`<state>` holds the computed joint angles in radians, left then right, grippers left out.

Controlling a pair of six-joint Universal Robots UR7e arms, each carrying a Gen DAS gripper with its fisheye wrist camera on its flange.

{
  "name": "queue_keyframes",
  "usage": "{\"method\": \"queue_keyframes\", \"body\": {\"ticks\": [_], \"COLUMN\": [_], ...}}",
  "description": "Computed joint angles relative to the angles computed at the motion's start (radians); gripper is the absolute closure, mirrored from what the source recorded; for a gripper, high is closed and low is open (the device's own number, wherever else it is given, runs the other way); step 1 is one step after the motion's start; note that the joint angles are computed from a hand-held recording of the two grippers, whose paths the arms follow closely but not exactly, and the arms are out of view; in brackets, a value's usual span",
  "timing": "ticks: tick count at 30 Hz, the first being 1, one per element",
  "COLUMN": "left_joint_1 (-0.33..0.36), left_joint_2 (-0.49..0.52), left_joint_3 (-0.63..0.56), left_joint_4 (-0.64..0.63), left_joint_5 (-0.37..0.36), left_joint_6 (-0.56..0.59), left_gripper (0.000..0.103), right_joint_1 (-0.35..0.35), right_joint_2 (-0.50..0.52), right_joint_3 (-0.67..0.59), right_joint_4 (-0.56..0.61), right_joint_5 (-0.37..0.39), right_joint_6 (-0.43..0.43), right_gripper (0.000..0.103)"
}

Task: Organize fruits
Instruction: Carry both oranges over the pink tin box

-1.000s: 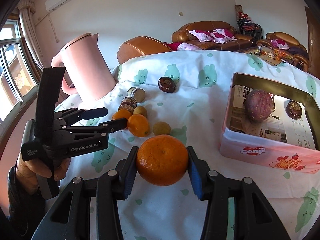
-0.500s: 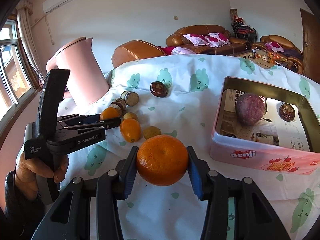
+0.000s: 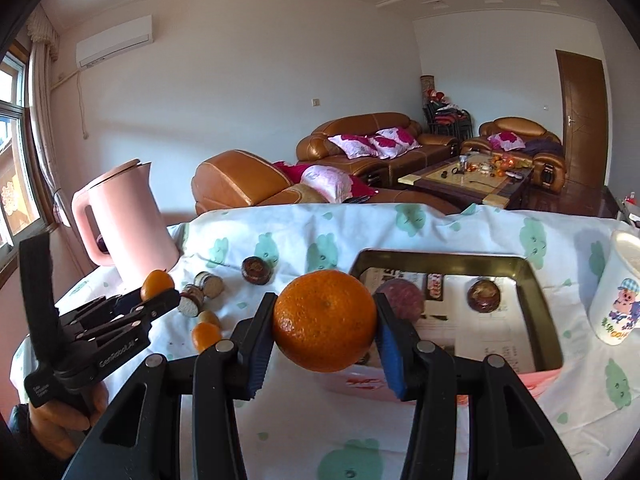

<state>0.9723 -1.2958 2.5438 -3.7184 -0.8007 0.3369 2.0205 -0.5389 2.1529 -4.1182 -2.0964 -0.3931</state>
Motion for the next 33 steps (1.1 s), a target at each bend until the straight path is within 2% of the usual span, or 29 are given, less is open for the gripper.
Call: {"method": "queue_keyframes", "body": {"ticks": [4, 10, 19, 25, 33], "left_joint_1": [-0.053, -0.112, -0.15, -0.159, -0.168], "left_joint_2": [0.052, 0.189, 0.335, 0.403, 0.429], "left_joint_3": [0.001, -0.052, -0.162, -0.22, -0.244], "left_joint_4": [-0.017, -0.038, 0.008, 0.064, 0.163], "left_joint_5": [-0.005, -0.008, -0.025, -0.016, -0.002], "left_joint_6": [-0.018, -0.018, -0.063, -0.093, -0.116], "left_gripper": [0.067, 0.066, 0.066, 0.066, 0.066], "right_joint_1": [-0.028, -0.093, -0.159, -0.197, -0.212], "right_joint_2": [-0.01, -0.054, -0.086, -0.118, -0.12], "right_joint_3": [-0.003, 0.008, -0.006, 0.004, -0.008], "right_joint_4": [-0.057, -0.063, -0.054, -0.013, 0.091], "right_joint_5": [-0.055, -0.081, -0.105, -0.063, -0.053], "right_joint_6": [-0.056, -0.054, -0.071, -0.024, -0.004], "right_gripper": [0.054, 0.054, 0.054, 0.054, 0.054]}}
